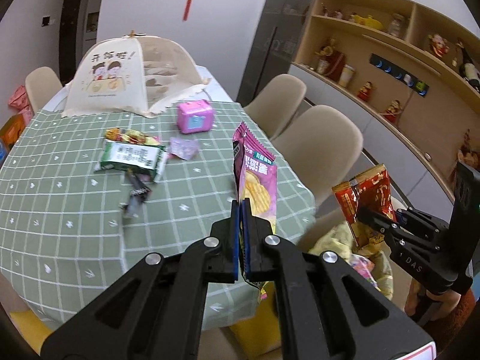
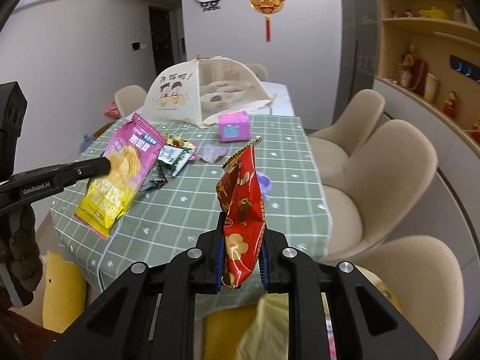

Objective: Collect trash
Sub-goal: 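Carry the pink and red chip bags with both grippers to the yellow trash bag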

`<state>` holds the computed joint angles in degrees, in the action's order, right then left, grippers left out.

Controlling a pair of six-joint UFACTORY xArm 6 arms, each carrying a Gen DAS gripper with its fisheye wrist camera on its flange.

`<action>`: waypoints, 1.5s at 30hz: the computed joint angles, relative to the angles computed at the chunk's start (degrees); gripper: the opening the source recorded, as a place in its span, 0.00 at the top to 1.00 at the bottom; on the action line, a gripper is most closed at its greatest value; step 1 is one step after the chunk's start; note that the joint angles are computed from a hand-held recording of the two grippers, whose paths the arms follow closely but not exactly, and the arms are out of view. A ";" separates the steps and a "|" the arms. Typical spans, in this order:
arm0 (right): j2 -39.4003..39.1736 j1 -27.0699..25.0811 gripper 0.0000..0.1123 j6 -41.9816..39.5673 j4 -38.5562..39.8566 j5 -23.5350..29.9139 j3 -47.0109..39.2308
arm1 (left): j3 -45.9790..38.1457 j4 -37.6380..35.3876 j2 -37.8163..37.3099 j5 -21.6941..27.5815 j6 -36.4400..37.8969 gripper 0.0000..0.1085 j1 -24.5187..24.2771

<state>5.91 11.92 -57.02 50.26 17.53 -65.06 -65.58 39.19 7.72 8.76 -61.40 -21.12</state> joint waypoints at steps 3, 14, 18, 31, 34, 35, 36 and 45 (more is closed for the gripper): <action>-3.24 -1.82 0.84 -1.71 1.09 -0.30 3.50 | -0.76 1.52 0.75 0.37 -2.65 0.98 -2.84; -12.12 -9.67 0.84 -6.24 4.90 -1.24 13.60 | -5.99 -2.30 6.28 1.03 -0.91 0.98 -11.39; -12.98 -12.25 0.84 -6.65 5.85 -1.08 14.93 | -7.65 -8.25 8.43 0.80 4.61 0.98 -13.52; -13.31 -16.00 0.83 -8.94 8.91 -1.41 16.69 | -13.12 -38.72 15.46 0.30 31.64 0.98 -18.56; -12.76 -16.37 0.83 -8.63 9.00 -1.53 16.46 | -16.59 -43.36 18.30 1.80 35.82 0.98 -19.10; -12.59 -16.39 0.84 -8.45 8.92 -1.61 16.37 | -17.80 -44.73 19.28 2.14 37.02 0.98 -19.21; -12.29 -16.58 0.84 -8.42 8.88 -1.64 16.24 | -19.48 -45.77 20.51 2.67 38.04 0.98 -19.30; -10.01 -18.65 0.84 -7.50 8.93 -0.85 14.82 | -36.46 -49.21 32.79 9.40 42.00 0.98 -19.76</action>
<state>-4.10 -6.72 -64.53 59.18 16.68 -50.23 -102.04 -10.02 40.51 18.16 -19.40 -40.89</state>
